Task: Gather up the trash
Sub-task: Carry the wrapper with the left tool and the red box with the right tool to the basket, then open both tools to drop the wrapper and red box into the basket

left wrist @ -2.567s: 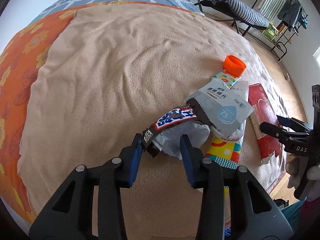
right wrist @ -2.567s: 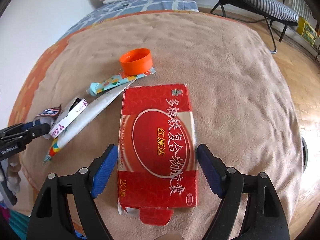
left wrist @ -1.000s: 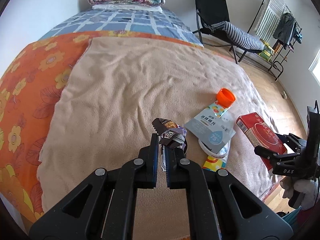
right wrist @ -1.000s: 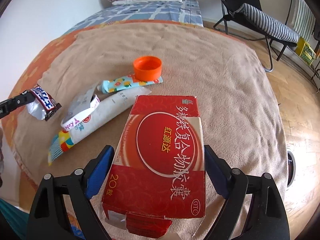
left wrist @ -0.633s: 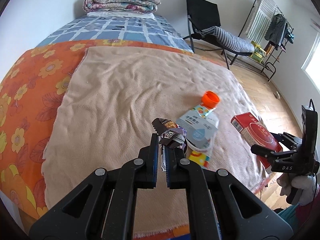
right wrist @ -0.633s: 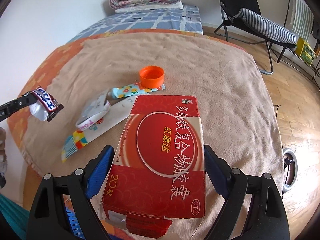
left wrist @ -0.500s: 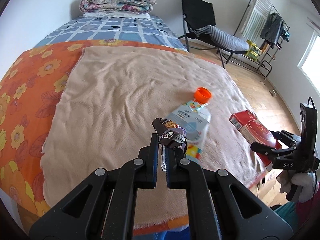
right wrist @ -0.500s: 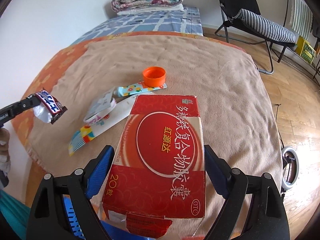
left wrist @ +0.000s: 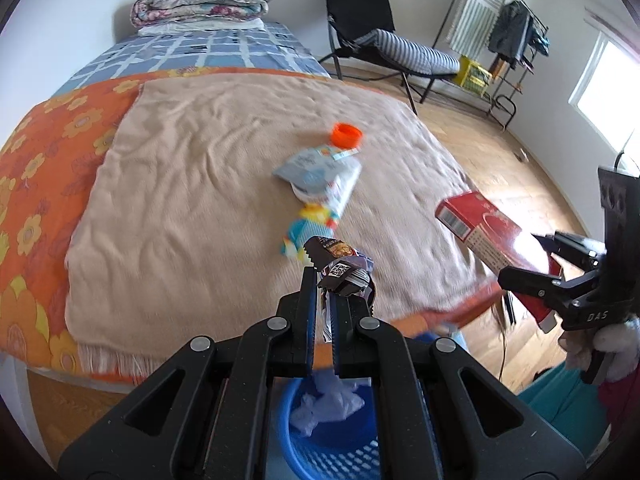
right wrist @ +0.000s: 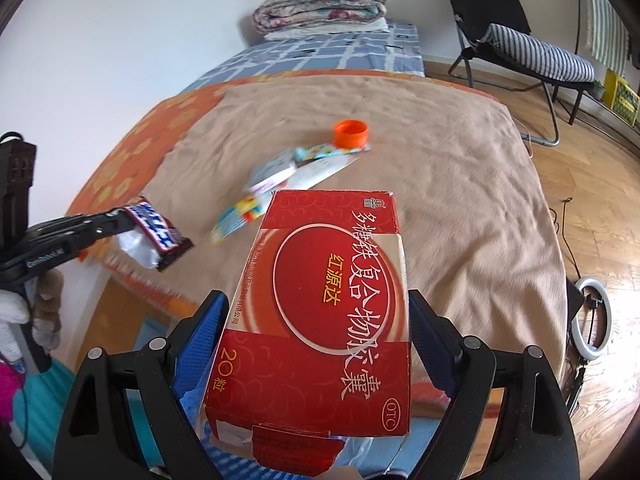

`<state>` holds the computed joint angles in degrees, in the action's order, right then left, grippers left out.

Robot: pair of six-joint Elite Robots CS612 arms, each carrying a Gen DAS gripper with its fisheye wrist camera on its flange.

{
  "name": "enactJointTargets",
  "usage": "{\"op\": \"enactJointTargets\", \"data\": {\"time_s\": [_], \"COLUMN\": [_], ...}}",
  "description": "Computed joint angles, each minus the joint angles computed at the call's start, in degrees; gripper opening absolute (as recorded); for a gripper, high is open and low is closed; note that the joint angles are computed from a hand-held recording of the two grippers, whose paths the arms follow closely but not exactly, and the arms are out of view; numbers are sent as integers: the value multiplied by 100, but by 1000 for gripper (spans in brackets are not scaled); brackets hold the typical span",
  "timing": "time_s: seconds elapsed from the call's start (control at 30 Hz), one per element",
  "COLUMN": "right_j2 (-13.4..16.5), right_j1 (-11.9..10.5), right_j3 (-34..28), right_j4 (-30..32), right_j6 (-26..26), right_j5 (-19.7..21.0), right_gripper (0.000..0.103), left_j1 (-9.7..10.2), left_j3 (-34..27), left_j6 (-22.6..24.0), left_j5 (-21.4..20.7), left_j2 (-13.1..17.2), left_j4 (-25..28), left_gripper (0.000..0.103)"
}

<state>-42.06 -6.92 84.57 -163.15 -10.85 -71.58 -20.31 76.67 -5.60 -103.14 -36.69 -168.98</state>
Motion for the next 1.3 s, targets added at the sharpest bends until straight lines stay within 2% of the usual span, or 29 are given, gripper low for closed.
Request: {"op": "enactJointTargets", "data": {"time_s": [0.43, 0.77, 1.3], "right_j2": [-328, -342, -217], "right_j1": [130, 168, 302], "right_j3": [785, 997, 918], "right_j4": [-77, 350, 935], "right_j6": [-500, -657, -943], "right_j5": [-2, -14, -181], "right_gripper": [87, 87, 89], "left_j1": [-131, -204, -239], "left_j3": [786, 1047, 1086], "left_j6": [234, 380, 417], "left_j5": [-181, -208, -235], "left_j2": [-242, -296, -258], "left_j4": [26, 240, 564], "left_gripper": [4, 4, 4]}}
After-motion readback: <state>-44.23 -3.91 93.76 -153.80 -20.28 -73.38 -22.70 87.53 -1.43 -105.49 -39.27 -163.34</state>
